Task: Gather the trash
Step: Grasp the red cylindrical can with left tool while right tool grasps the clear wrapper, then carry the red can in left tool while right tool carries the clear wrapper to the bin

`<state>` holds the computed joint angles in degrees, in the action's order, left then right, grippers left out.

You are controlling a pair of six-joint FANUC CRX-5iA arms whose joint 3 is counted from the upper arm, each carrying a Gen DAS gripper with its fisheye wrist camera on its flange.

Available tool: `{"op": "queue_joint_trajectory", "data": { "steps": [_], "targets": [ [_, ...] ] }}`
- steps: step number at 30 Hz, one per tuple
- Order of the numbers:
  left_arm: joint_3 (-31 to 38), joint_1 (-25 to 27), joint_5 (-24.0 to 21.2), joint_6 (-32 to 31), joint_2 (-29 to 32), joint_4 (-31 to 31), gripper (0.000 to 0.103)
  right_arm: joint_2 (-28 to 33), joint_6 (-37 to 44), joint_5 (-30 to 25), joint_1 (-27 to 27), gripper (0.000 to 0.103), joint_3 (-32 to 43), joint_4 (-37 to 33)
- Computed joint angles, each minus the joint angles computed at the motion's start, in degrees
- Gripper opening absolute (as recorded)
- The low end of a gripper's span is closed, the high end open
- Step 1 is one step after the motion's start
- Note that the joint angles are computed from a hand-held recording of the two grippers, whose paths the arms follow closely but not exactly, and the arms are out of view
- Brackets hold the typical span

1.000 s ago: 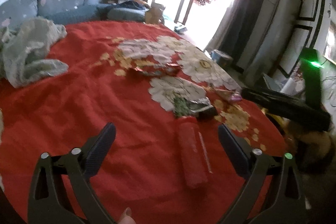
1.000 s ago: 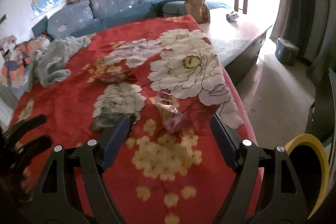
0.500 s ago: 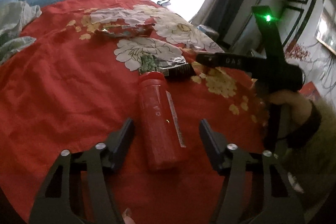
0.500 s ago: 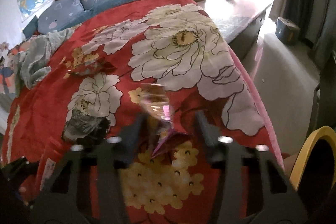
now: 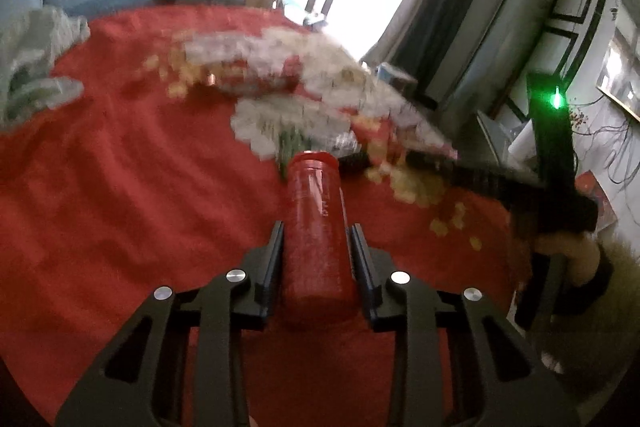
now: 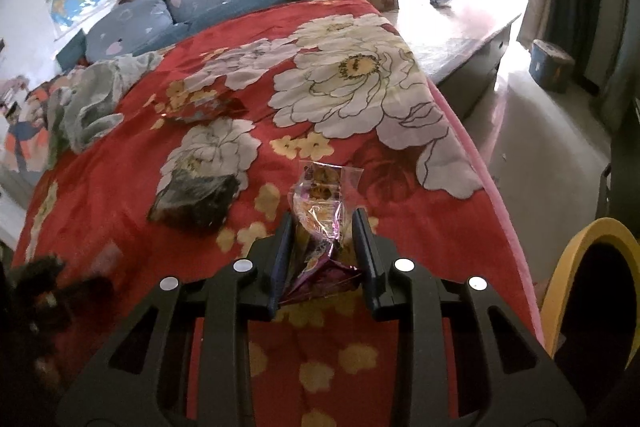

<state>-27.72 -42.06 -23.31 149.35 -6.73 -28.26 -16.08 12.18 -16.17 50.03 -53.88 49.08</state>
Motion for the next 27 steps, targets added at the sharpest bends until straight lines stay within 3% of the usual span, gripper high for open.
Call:
{"op": "queue_joint_trajectory", "data": {
  "steps": [4, 13, 27],
  "targets": [
    [2.56, -3.3, -3.46, 6.21, -1.72, -7.43, 0.03, -3.25, -0.15, -0.77, 0.94, 0.024, -1.68, -0.07],
    [5.81, -6.01, -4.62, 8.61, -1.24, -10.57, 0.03, -10.71, -0.33, -2.92, 1.45, 0.024, -4.29, -0.34],
    [10.5, -7.53, -1.87, 3.29, 3.29, -8.74, 0.03, -22.88, -2.45, -10.78, -0.27, 0.024, -8.64, -1.94]
  ]
}}
